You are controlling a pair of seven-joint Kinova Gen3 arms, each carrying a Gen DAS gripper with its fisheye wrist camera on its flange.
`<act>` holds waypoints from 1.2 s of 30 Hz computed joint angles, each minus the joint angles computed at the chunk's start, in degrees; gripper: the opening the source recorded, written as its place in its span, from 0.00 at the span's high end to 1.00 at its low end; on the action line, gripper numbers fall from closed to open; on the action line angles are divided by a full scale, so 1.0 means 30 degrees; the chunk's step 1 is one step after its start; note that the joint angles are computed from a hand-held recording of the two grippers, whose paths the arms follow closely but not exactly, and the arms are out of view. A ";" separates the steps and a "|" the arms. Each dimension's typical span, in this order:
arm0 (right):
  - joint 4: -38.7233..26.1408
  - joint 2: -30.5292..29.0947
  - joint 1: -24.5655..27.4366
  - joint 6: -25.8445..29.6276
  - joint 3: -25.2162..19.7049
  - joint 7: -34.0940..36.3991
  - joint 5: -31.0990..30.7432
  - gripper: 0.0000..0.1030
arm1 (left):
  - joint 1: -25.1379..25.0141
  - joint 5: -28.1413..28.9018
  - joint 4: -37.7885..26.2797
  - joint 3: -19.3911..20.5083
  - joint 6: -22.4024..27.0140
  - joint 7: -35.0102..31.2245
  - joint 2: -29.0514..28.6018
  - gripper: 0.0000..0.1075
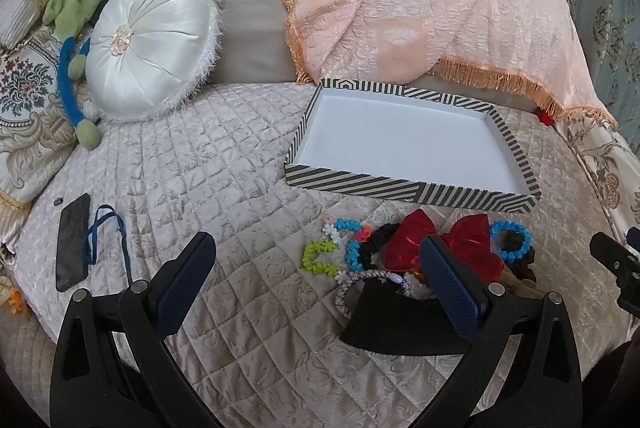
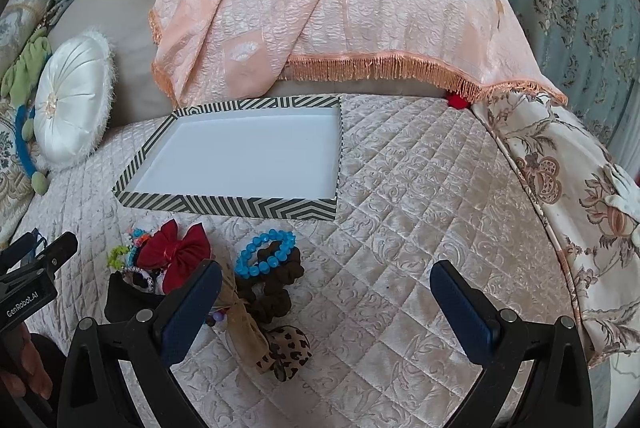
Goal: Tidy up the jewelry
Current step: 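Bring both tools over the jewelry pile beside the striped tray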
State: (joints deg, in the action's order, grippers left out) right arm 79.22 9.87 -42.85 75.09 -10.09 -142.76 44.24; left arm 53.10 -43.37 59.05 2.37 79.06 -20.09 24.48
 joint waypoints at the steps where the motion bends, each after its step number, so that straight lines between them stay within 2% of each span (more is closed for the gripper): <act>1: -0.0035 0.0035 -0.0005 0.0032 0.0003 0.0016 0.0019 0.00 | -0.0026 0.0042 0.0009 0.0012 -0.0029 -0.0008 -0.0004 0.05; 30: -0.0022 0.0345 0.0024 0.0078 0.0143 0.0278 -0.0239 0.00 | -0.0429 0.0784 0.0405 0.0077 -0.0350 0.0003 0.0084 0.05; 36: -0.0135 0.0468 0.0082 0.0095 0.0244 0.0662 -0.0465 0.00 | -0.0905 0.1312 0.1076 0.0205 -0.0992 -0.0011 -0.0360 0.05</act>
State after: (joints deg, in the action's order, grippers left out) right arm 78.81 11.28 -42.60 75.38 -9.36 -140.77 42.85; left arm 50.39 -39.43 62.28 2.99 76.08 -20.12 23.40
